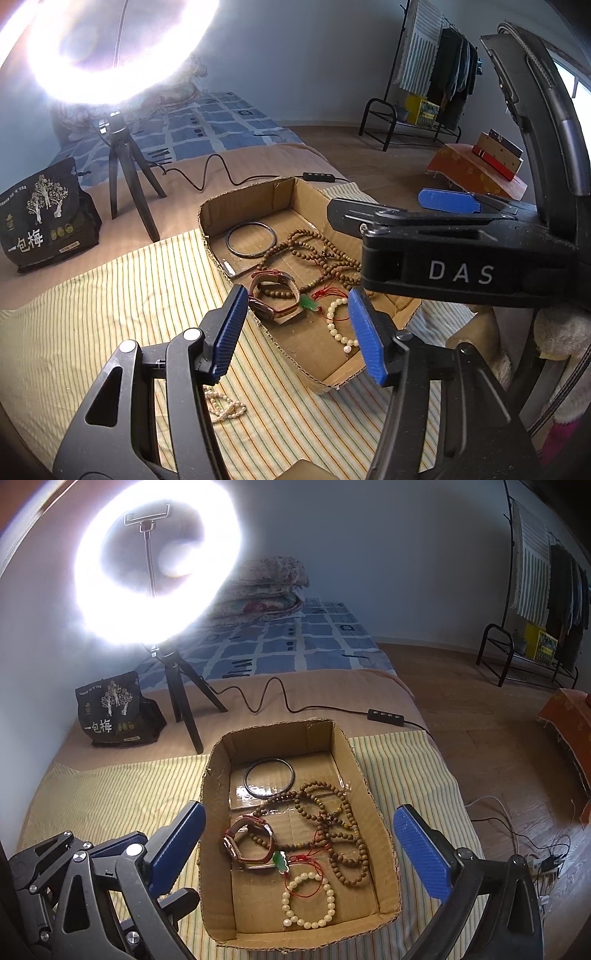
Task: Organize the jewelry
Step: 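Withdraw both grippers from the box back toward the pearl necklace on the sheet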
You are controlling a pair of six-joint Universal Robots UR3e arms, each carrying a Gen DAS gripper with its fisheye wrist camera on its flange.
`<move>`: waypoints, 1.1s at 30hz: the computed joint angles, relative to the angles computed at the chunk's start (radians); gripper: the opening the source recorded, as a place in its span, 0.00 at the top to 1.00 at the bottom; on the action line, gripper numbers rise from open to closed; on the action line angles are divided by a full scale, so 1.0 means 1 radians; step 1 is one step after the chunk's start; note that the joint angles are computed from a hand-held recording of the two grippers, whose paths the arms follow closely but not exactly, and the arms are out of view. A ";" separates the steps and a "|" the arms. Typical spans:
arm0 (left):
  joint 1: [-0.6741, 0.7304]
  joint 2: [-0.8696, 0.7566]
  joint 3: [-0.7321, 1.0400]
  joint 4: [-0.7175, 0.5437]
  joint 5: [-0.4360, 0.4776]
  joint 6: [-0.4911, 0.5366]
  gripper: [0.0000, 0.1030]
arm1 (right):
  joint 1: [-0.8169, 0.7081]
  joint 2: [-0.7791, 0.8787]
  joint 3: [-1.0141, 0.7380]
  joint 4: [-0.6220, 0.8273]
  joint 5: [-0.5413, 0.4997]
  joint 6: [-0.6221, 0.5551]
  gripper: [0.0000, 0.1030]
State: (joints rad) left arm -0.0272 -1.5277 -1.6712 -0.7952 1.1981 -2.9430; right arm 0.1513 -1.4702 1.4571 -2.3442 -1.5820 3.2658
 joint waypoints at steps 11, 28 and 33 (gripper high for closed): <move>0.044 0.067 -0.043 -0.018 -0.006 0.048 0.43 | 0.021 -0.026 0.004 -0.012 -0.019 0.006 0.00; 0.332 0.245 -0.139 -0.151 -0.119 0.246 0.43 | 0.107 -0.034 -0.021 -0.031 -0.010 0.061 0.00; 0.465 0.282 -0.162 -0.219 -0.159 0.320 0.43 | 0.137 -0.024 -0.020 -0.046 0.037 0.069 0.03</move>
State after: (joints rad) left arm 0.4382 -1.2452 -1.8332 -1.0138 1.0389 -2.6235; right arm 0.2881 -1.4946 1.4373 -2.3899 -1.5448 3.3345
